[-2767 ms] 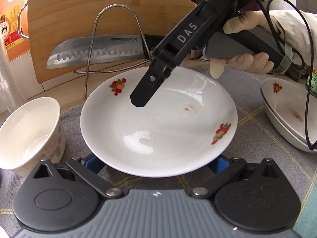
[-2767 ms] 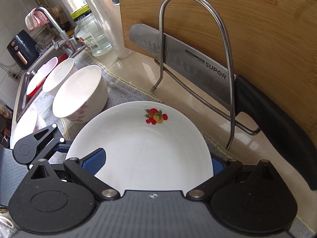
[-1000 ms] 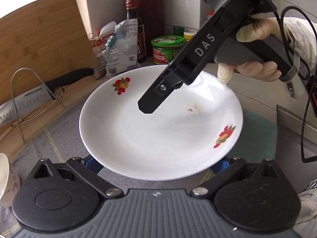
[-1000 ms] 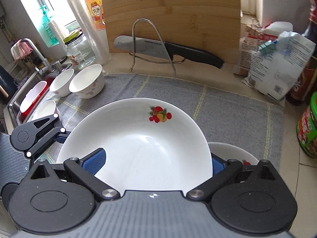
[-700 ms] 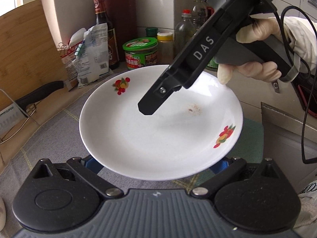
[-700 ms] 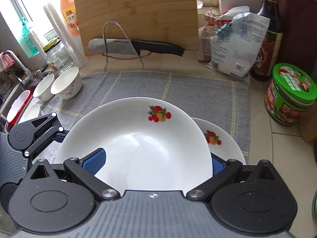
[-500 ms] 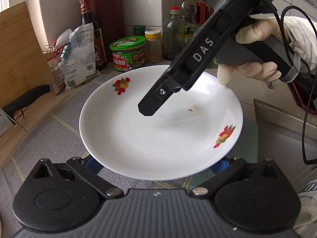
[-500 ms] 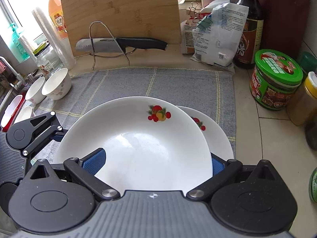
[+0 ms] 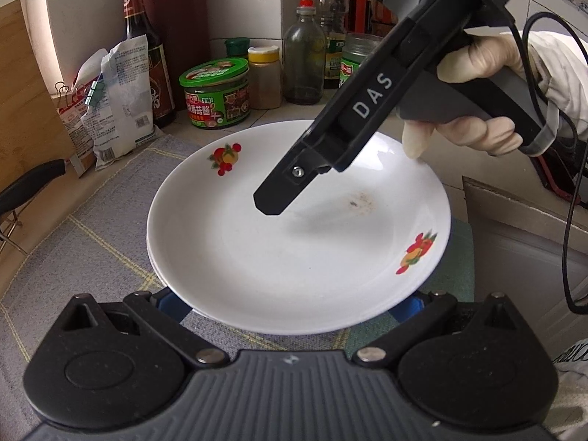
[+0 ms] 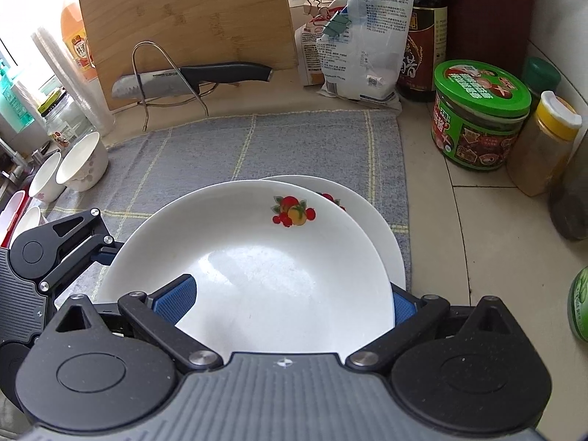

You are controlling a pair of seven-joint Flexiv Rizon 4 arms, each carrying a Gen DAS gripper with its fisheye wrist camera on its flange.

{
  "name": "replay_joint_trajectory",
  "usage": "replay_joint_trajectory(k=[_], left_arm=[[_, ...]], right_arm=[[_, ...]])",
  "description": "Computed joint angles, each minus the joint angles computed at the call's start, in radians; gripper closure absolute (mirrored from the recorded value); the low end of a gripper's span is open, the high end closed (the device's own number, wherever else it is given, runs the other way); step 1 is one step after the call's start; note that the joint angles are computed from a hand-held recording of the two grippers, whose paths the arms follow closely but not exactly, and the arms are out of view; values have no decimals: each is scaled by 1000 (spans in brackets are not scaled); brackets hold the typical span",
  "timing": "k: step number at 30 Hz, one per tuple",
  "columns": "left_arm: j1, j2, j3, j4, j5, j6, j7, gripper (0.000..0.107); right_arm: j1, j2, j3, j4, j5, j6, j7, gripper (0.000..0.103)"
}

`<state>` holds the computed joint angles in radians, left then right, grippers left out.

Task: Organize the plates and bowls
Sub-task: 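Lower the held plate onto the plate stack with the right tool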

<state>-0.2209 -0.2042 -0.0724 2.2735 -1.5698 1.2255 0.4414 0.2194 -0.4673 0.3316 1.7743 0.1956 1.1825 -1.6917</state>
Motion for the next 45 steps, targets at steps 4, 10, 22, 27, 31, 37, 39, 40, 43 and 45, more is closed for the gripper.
replay_joint_trajectory(k=[4,10,22,27,31,37,39,40,43,45], left_arm=[[2,-9,-1,-4,14,4,-19,4],[-1,-23,-7,-13,12,28,-25,4],[29,-34,-19,-13,160,54,-128,4],[35,-18,-24,-1,150,38,-134,4],[26,-10,-23,10,145,65,-137,4],[30,-11,-19,16,155,80,-172,4],[28,-15,-21,15,155,93,-175,4],[28,-15,-21,14,159,94,-181,4],[34,-20,-21,13,180,91,-202,4],[39,-24,-22,11,194,87,-216,4]], right_arm=[[1,-7,-1,-7,0,-6,1,0],[2,-25,-3,-26,0,-21,-4,0],[12,-30,-18,-36,-23,-36,12,0],[17,-27,-26,-32,-34,-35,25,0],[24,-40,-22,-40,-47,-37,25,0],[47,-60,-28,-51,-82,-32,22,0],[48,-67,-27,-57,-88,-31,24,0],[47,-70,-26,-61,-89,-32,25,0],[48,-75,-27,-65,-96,-33,28,0],[55,-78,-34,-63,-106,-31,36,0]])
